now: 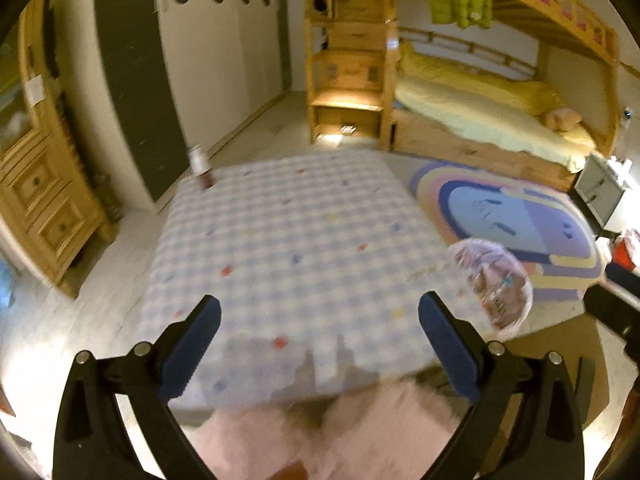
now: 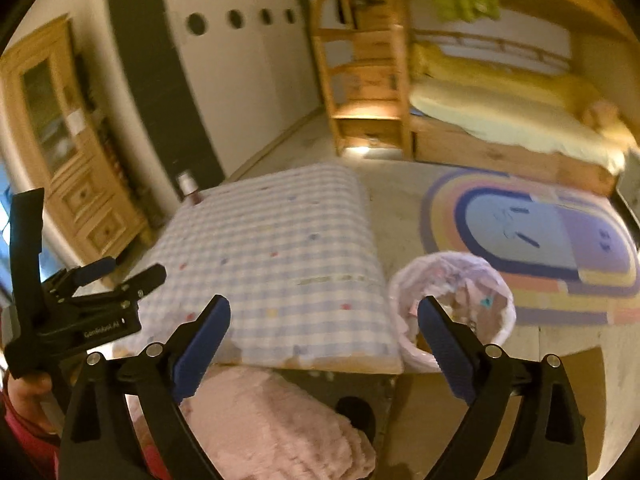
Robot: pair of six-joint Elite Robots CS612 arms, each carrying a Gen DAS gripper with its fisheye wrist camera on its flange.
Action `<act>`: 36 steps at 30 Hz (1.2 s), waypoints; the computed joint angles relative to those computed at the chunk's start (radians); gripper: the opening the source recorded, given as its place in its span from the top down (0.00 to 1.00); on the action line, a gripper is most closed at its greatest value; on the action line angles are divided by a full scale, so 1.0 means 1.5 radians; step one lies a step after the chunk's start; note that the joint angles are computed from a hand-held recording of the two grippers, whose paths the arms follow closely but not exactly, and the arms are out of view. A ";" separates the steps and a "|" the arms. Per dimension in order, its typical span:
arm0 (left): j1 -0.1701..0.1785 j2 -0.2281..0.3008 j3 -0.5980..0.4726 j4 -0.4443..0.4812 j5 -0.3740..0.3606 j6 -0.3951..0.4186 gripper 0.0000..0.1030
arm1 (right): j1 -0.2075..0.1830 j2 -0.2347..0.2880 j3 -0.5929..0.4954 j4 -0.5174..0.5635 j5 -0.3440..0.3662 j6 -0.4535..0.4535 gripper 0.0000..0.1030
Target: Collect trash
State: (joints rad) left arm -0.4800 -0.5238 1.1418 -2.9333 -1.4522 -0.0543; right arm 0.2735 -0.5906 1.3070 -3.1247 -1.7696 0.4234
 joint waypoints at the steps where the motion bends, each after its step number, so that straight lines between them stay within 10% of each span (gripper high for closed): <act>1: 0.002 -0.011 0.018 0.000 0.010 -0.001 0.07 | 0.004 -0.001 -0.001 0.000 -0.004 -0.007 0.09; 15: 0.026 -0.083 0.149 -0.067 0.088 -0.045 0.07 | 0.038 -0.022 0.006 0.004 -0.050 -0.057 0.08; 36: 0.028 -0.077 0.135 -0.050 0.085 -0.044 0.07 | 0.037 -0.018 -0.004 0.020 -0.039 -0.061 0.08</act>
State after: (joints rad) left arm -0.4387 -0.6397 1.3446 -3.0077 -1.3250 -0.1200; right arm 0.3288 -0.6169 1.3012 -3.0944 -1.8283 0.3314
